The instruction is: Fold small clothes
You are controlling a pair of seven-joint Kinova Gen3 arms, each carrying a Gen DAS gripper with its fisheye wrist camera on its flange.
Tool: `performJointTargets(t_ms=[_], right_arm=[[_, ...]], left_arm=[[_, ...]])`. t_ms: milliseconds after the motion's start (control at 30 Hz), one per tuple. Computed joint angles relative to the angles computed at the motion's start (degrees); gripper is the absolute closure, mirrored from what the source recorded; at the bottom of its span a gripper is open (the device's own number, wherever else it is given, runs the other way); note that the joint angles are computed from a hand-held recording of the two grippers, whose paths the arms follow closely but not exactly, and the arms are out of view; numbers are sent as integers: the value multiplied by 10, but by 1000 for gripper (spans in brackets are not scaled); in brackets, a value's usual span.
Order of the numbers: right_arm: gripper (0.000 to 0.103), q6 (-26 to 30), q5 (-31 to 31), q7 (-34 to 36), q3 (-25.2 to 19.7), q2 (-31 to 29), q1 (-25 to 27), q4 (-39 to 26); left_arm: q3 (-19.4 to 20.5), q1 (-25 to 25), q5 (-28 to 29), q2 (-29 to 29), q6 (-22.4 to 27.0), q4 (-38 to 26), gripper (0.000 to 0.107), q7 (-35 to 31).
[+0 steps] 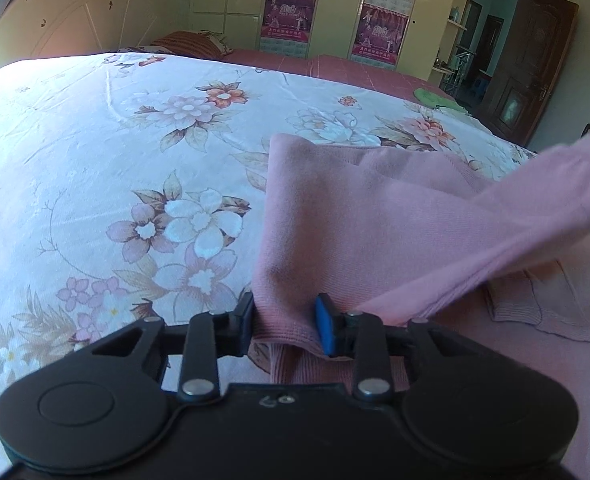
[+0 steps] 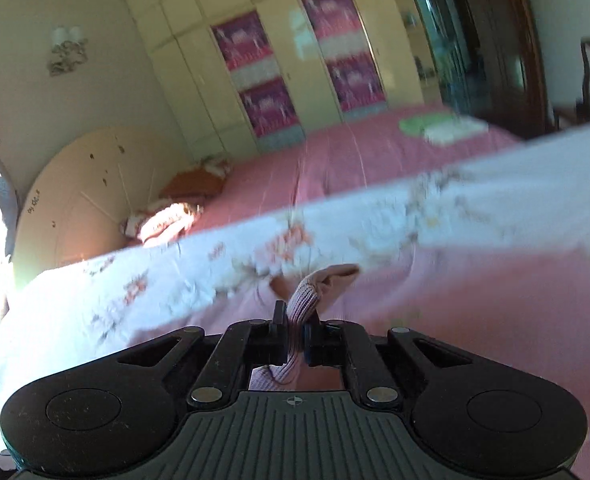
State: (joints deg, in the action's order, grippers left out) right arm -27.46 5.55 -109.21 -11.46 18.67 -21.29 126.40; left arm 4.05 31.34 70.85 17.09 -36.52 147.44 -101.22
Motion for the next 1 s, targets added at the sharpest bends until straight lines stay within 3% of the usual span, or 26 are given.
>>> performJointTargets(t_ms=[67,200,267,367,467,567,633,667,700,767,833,900,1000], right_arm=[[97,36,-22,14,20,-10,-8,4],[97,127,-7,-31,-23,39,58,-10],[97,140,-8,-16,-30,46,66,-8],[96,151,38,-23,-99,46,137,0],[96,163,108,-79,-168,58,217,-4],[96,191,153,-128,-242,83,296,-25],[96,207,142,-119,-265,97,315,-38],[90,210,136,-116,-269,100,319,-40],[72,209,126,-112,-267,99,317,-38],[45,196,127,-117,-278,96,333,-27],[47,200,115,-107,-262,85,317,-25],[78,208,108,-101,-240,78,293,-29],[83,224,98,-80,-232,82,279,-39]], left_arm=[[1,3,6,2,0,-3,74,-3],[2,8,17,9,-6,-6,72,-14],[0,3,25,1,6,-9,72,-36],[-3,-24,5,-23,42,-6,68,-49],[-10,-45,-8,-37,53,-6,39,-46],[-14,-56,-5,-38,43,-15,37,-61],[-21,-79,-30,-34,59,-25,37,-66],[-25,-90,-42,-30,70,-31,37,-71],[-30,-99,-57,-26,78,-35,37,-68],[-36,-121,-102,-16,93,-42,37,-42],[-44,-130,-134,-6,102,-49,40,-23],[-51,-135,-165,3,108,-54,41,-1],[-67,-126,-178,13,111,-64,41,4]])
